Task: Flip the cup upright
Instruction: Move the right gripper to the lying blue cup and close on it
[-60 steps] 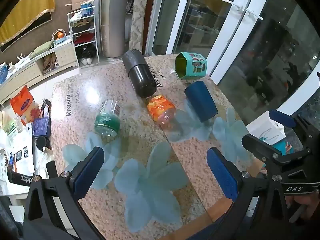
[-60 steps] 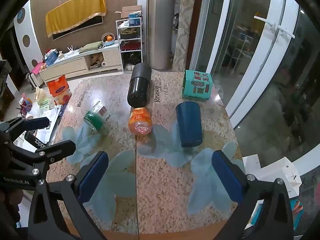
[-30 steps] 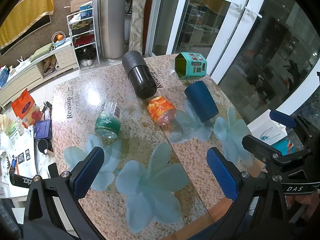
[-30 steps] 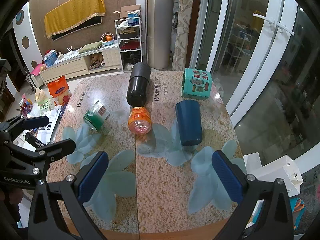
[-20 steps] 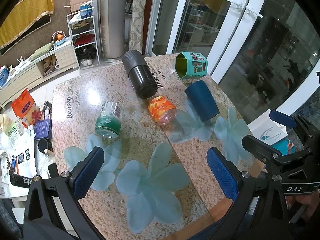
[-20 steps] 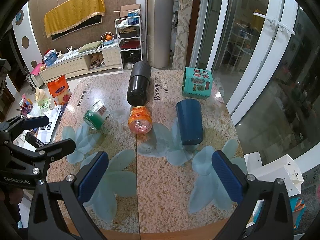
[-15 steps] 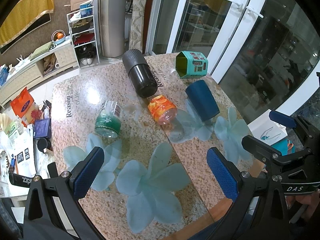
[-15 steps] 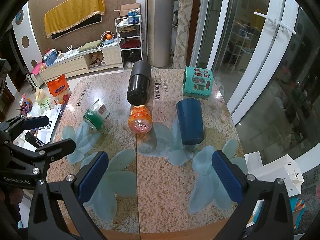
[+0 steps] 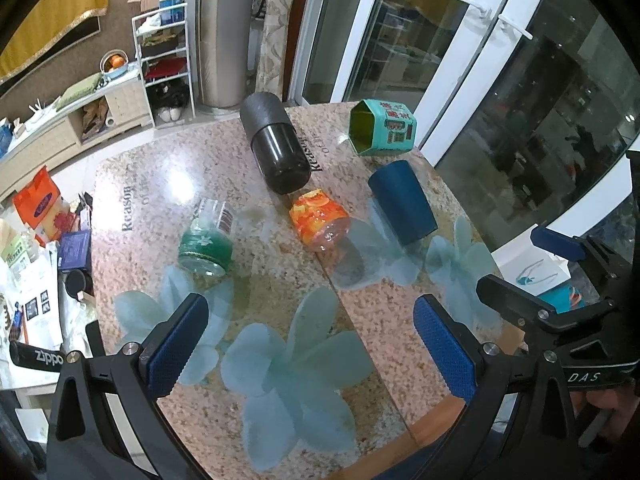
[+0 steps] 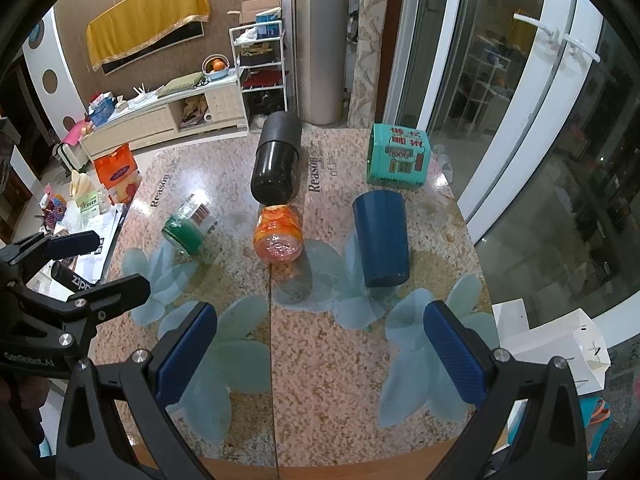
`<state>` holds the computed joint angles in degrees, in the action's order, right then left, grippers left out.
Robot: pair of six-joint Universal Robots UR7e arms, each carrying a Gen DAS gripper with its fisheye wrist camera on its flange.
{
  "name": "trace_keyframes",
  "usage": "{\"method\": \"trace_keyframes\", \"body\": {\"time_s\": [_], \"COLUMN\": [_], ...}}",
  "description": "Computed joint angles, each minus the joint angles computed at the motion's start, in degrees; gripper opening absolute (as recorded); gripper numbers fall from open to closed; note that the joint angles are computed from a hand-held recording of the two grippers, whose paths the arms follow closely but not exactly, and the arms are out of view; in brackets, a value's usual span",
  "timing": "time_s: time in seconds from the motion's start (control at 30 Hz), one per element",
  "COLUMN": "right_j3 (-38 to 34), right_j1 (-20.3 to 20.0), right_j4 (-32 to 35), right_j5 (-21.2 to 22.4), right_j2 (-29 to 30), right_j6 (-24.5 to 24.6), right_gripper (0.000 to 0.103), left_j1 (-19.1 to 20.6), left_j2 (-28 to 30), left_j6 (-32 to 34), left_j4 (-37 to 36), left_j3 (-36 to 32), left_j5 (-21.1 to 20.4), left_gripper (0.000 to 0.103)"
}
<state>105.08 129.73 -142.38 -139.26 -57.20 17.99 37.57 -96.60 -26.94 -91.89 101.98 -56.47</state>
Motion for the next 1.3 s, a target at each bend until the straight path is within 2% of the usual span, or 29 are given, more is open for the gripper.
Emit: {"method": "trace_keyframes", "body": {"time_s": [0.3,0.43,0.77,1.0,1.17,1.2,1.27,1.3], "right_j3": [-2.87,-5.49,-13.64,-18.14,-18.58,-18.28,-17.74,-17.58], "right_j1": [-5.08,-8.19,-15.97,-20.15,-20.96,-21.03,-21.37,-21.55], "right_j4": [7.90,11.90,16.98,20.98,23.52,23.46,23.34,23.58], "right_j5": [3.30,5.23,8.37,9.65,9.97,9.85,10.45,10.76], "right_j2": [-0.65,0.32,6.43,9.86,10.33,10.18,9.86,9.69], "right_j6": [0.00,-1.89,-9.08,-8.58,-7.58,-7.54,-7.44,-7.33], "right_gripper": [0.103,0.103,0.103,0.103,0.103,0.102,0.092,0.080], "left_j1": [3.29,5.14,7.85,9.35,10.23,10.35,10.57,10.62], "left_j2": [3.96,5.89,9.99,11.26,11.73,11.71,11.61,11.57], "left_j6": [-4.22,-6.58,-11.30,-14.22,-15.34,-15.45,-15.41,-15.54], "left_j4": [-1.64,-2.34,-2.00,-1.86,-1.12,-1.20,-1.51,-1.31], "left_j3": [-1.01,-1.22,-0.82,-0.16,0.19,0.27,0.42,0.31], "left_j5": [-3.41,-5.39,-5.39,-6.18,-6.39,-6.40,-6.39,-6.44], "left_gripper": [0.103,0.103,0.103,0.103,0.103,0.103,0.103,0.103]}}
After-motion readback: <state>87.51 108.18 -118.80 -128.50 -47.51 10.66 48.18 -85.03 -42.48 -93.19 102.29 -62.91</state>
